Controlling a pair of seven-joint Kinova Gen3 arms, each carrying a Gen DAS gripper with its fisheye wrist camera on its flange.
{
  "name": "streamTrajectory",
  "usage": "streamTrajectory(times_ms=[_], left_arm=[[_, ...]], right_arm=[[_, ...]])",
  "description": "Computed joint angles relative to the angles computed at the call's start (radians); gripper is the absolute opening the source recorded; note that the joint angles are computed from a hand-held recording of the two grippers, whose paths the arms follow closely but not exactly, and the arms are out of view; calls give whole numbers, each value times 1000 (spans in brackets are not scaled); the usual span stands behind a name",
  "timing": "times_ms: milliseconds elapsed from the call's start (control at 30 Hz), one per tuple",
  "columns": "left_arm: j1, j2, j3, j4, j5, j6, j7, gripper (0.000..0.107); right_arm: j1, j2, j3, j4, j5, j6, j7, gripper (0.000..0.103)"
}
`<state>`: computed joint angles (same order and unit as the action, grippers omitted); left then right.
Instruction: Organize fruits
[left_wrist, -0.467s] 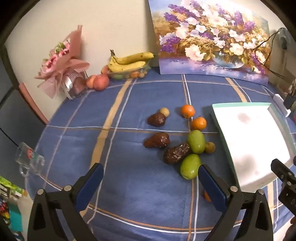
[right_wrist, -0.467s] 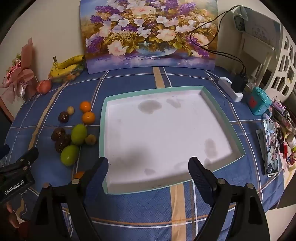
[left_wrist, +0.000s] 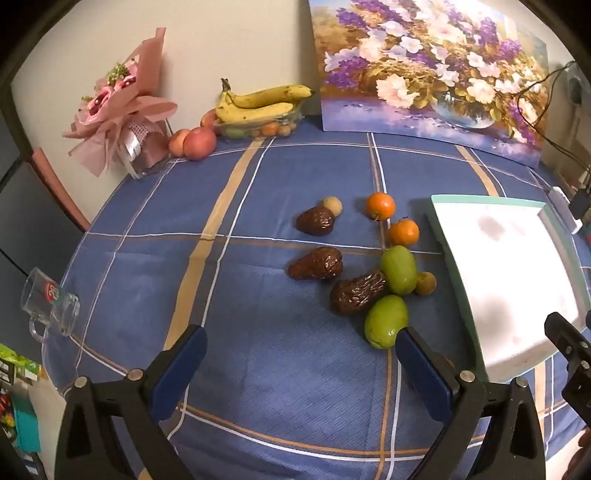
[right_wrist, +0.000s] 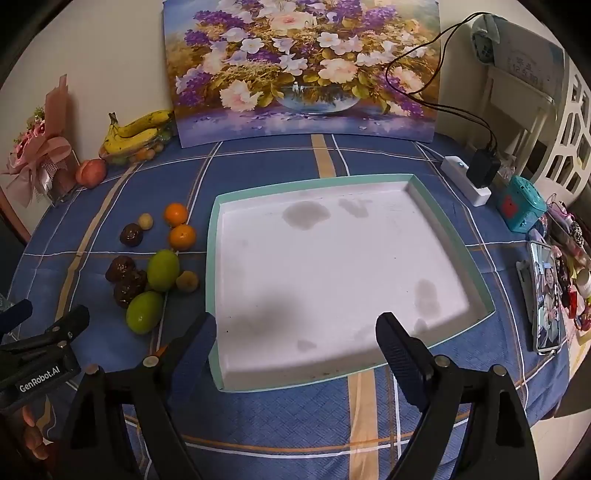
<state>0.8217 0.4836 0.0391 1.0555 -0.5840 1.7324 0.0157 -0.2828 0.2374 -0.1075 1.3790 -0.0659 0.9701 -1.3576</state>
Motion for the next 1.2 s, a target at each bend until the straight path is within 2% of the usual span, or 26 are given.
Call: streamTrajectory(times_ms=[1200], left_arm=[[-13, -8, 6, 17, 19, -13, 18, 103]], right_arm=[[0, 4, 1, -6, 1, 4, -4, 89]])
